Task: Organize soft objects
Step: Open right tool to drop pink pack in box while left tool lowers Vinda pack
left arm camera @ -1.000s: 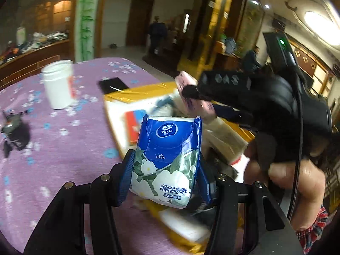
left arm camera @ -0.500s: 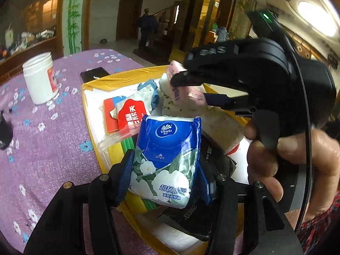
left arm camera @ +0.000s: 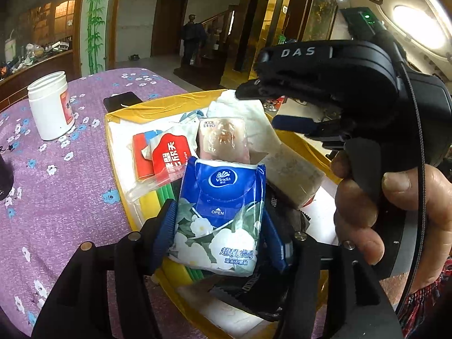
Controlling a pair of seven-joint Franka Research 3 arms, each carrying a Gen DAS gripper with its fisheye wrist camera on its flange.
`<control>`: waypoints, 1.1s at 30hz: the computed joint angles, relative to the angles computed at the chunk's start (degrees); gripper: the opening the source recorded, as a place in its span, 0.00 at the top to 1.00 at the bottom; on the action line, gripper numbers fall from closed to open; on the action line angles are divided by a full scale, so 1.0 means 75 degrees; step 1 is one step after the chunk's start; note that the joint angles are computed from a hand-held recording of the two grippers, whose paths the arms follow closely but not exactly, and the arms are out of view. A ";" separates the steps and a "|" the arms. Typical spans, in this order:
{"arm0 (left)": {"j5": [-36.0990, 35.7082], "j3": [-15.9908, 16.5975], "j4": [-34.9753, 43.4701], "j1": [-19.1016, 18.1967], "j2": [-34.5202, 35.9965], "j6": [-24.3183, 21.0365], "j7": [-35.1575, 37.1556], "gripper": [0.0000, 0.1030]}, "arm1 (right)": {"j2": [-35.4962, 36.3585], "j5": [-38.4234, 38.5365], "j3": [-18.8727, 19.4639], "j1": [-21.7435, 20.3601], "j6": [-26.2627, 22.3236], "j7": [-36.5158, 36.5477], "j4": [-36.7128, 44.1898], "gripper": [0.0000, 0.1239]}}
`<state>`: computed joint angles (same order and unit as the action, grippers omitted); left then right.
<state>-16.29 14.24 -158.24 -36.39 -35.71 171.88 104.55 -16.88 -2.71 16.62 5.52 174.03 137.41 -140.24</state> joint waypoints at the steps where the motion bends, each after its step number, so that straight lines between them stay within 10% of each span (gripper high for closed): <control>1: -0.0005 0.0034 0.0020 -0.0034 0.0016 -0.0003 0.0035 0.41 | -0.0057 -0.0084 0.0102 -0.0133 0.0061 0.0130 -0.0041 0.51; 9: 0.0347 -0.0510 -0.0123 0.0425 -0.0050 0.0248 -0.0240 0.37 | -0.1109 -0.1657 0.2040 -0.2476 -0.0040 0.1918 -0.0248 0.51; 33: 0.2995 -0.2074 -0.0494 0.2350 -0.0214 0.1151 -0.2321 0.37 | -0.1303 -0.1745 0.2012 -0.2508 0.0030 0.1932 -0.0358 0.51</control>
<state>6.17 -1.32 -161.94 -18.77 -37.31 180.51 87.14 -26.65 -15.80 31.71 -13.30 174.26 151.90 -142.92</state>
